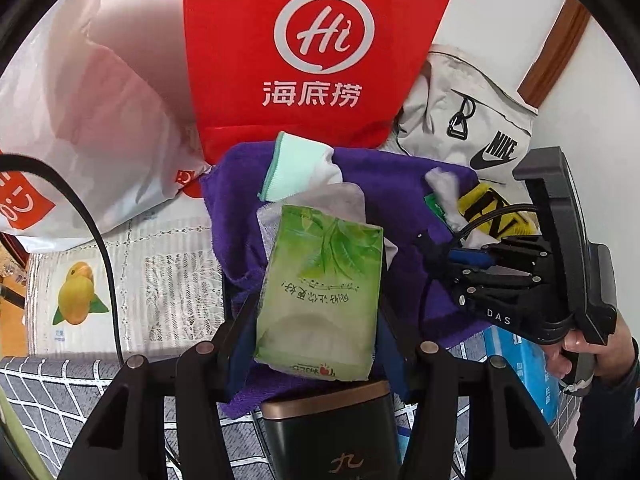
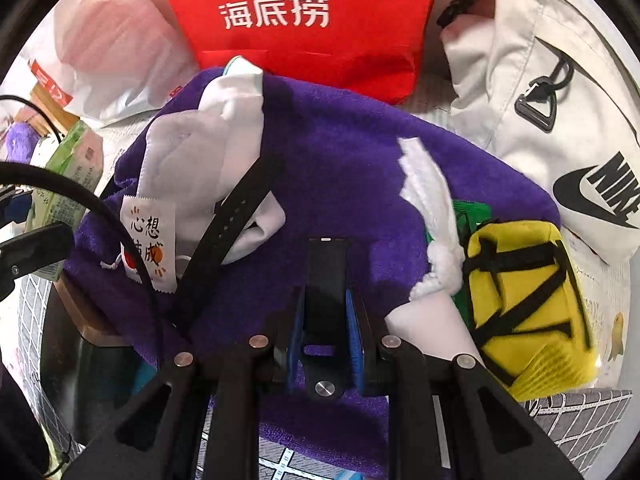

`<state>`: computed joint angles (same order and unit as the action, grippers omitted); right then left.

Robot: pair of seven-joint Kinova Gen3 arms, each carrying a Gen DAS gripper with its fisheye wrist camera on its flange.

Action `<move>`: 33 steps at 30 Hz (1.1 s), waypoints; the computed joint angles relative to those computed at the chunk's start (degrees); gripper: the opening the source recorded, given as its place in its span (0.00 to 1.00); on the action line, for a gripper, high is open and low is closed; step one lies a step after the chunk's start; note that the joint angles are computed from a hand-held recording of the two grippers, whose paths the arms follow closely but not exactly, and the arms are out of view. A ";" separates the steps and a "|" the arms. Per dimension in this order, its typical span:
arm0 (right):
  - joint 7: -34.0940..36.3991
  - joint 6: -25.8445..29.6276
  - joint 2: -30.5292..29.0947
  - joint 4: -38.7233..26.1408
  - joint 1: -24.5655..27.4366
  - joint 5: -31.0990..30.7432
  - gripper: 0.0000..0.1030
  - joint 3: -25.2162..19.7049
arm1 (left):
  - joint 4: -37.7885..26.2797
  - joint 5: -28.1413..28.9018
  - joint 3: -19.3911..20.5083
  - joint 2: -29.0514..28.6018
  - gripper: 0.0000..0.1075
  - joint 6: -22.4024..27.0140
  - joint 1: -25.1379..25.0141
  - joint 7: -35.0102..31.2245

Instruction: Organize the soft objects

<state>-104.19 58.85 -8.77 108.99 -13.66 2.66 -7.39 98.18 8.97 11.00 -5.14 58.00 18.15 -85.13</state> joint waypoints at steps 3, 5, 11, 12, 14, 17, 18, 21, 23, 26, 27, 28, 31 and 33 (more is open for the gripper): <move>-0.35 -0.25 0.45 -0.21 -0.24 0.52 0.21 -0.40 | -0.31 -0.55 0.29 0.55 0.49 0.59 0.21 0.27; -0.57 -0.40 0.45 -0.13 -0.36 0.98 0.21 -0.50 | -0.43 -0.92 0.39 0.66 0.49 0.77 0.36 0.30; 0.58 -0.51 -0.92 -0.54 -0.58 -1.00 0.23 0.03 | -1.43 0.22 0.14 1.72 0.49 1.77 0.49 -0.15; 1.49 0.31 -2.23 -0.70 -0.36 -1.44 0.25 0.56 | -1.52 0.39 0.19 1.78 0.49 1.72 0.59 -0.30; 1.71 0.31 -3.89 -0.78 -0.23 -1.84 0.30 0.29 | -1.96 0.48 0.48 2.17 0.49 1.74 0.95 -0.74; 2.15 0.89 -7.15 -0.81 0.24 -2.22 0.41 0.09 | -2.83 0.69 0.78 3.47 0.49 2.08 1.47 -0.95; 1.46 0.99 -7.99 -0.91 0.64 -1.86 0.41 -0.40 | -3.17 0.53 0.96 4.15 0.49 2.26 1.73 -1.08; 0.98 1.70 -11.88 -0.22 1.52 -1.63 0.42 -0.73 | -4.08 -0.67 1.44 5.63 0.49 2.48 2.65 -0.14; 1.21 2.64 -14.15 0.19 1.90 -1.57 0.46 -0.83 | -4.92 -1.19 1.65 6.85 0.49 2.70 3.29 0.16; 0.60 2.13 -18.17 2.36 3.25 -1.24 0.47 -1.35 | -5.34 -3.60 2.10 8.20 0.49 2.61 4.75 2.02; 0.43 2.16 -18.82 2.89 3.48 -1.70 0.47 -1.24 | -5.72 -4.65 2.20 8.84 0.49 2.96 5.28 2.93; 0.52 2.10 -19.67 3.67 3.62 -2.38 0.47 -0.50 | -6.30 -5.82 2.32 9.68 0.49 3.40 5.89 3.86; -1.04 2.00 -21.80 5.63 4.77 -4.49 0.47 0.09 | -7.01 -6.68 2.04 10.83 0.49 3.70 6.62 4.47; -1.38 2.06 -22.99 6.83 4.93 -5.56 0.47 0.15 | -7.31 -7.39 1.85 11.37 0.49 3.97 7.09 5.35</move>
